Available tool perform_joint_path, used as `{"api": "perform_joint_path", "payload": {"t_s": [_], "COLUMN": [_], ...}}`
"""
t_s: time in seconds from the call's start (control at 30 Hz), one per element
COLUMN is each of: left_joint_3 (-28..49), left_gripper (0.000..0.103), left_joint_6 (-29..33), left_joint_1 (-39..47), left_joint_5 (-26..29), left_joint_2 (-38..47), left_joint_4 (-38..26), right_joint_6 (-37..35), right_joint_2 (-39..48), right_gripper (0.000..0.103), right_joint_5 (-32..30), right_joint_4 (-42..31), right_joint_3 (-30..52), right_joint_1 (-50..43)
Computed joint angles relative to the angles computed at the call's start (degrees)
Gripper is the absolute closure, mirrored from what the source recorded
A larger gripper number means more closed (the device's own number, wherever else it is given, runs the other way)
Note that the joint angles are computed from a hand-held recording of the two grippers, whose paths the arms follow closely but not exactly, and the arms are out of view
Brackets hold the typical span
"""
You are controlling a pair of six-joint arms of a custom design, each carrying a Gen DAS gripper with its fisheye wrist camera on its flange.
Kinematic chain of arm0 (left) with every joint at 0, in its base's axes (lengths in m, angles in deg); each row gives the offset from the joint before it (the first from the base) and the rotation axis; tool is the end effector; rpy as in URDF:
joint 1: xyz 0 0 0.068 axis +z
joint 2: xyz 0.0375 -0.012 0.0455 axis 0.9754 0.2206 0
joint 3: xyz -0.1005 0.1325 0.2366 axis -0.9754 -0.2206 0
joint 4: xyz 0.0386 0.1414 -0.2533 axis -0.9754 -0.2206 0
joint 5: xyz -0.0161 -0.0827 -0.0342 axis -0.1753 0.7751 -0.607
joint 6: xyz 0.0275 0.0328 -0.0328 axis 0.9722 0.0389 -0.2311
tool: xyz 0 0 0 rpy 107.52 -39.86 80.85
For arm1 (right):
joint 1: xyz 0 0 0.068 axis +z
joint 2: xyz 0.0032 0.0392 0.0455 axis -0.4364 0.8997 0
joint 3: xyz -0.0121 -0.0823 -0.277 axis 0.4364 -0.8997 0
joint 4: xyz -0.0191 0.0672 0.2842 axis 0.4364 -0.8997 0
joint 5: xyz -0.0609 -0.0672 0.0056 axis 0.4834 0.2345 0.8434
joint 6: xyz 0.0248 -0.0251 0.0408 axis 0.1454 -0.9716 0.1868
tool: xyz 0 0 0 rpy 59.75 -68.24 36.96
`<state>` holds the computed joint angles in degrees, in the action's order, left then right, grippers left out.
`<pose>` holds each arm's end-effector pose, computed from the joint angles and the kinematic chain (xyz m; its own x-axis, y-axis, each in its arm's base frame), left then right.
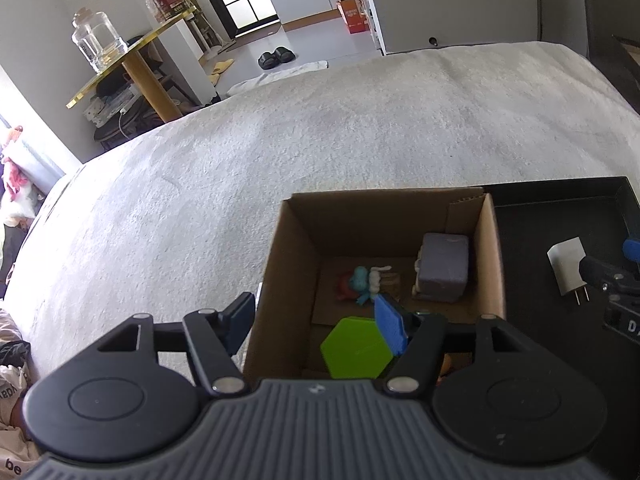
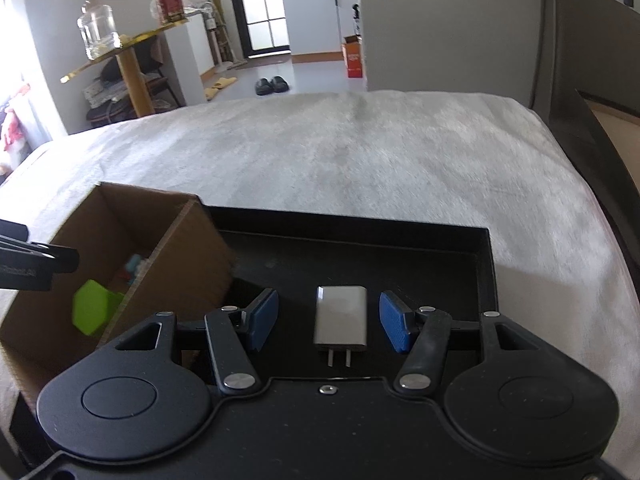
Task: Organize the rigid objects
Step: 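Move the right gripper over the white charger plug on the tray, then close the right gripper on the white charger plug, then lift the white charger with the right gripper and carry it over the box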
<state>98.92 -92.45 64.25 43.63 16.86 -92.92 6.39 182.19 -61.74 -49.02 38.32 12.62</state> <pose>0.2218 -0.0332 0.1268 -0.8468 0.0000 -0.5320 -0.2084 0.9200 0.3318 0.2471 0.1902 0.0740 -0.6983 -0.1597 -0.6977 -0.3394 0.9321 0.1263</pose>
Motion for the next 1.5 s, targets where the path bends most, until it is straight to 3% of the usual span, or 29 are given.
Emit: {"api": "perform_joint_path", "payload": {"t_s": [0.67, 0.7, 0.77, 0.83, 1.2, 1.5], "left_joint_3": [3.6, 3.5, 3.4, 3.4, 1.4, -0.4], "left_gripper": [0.038, 0.038, 0.038, 0.038, 0.038, 0.038], "left_joint_6": [-1.0, -0.7, -0.6, -0.8, -0.4, 1.7], "left_joint_1": [-2.6, -2.6, -2.4, -2.0, -1.3, 0.8], "left_joint_5": [-2.4, -2.4, -2.4, -2.1, -2.3, -2.0], "left_joint_2": [8.4, 8.3, 8.5, 8.3, 0.7, -7.7], "left_joint_4": [1.4, 1.6, 1.7, 1.4, -2.4, -6.2], "right_joint_6": [1.5, 1.4, 1.1, 0.3, -0.4, -1.5], "right_joint_2": [10.1, 10.8, 11.9, 12.5, 5.8, -0.1], "right_gripper": [0.049, 0.05, 0.065, 0.066, 0.067, 0.067], "right_joint_5": [-1.3, -1.2, -1.1, -0.4, -0.1, 3.8], "right_joint_4": [1.5, 1.2, 0.3, -0.5, -2.3, -3.3], "right_joint_3": [4.3, 4.9, 5.9, 6.4, 3.5, 1.8], "right_joint_1": [-1.1, -0.9, -0.7, -0.1, 0.6, 2.5]}}
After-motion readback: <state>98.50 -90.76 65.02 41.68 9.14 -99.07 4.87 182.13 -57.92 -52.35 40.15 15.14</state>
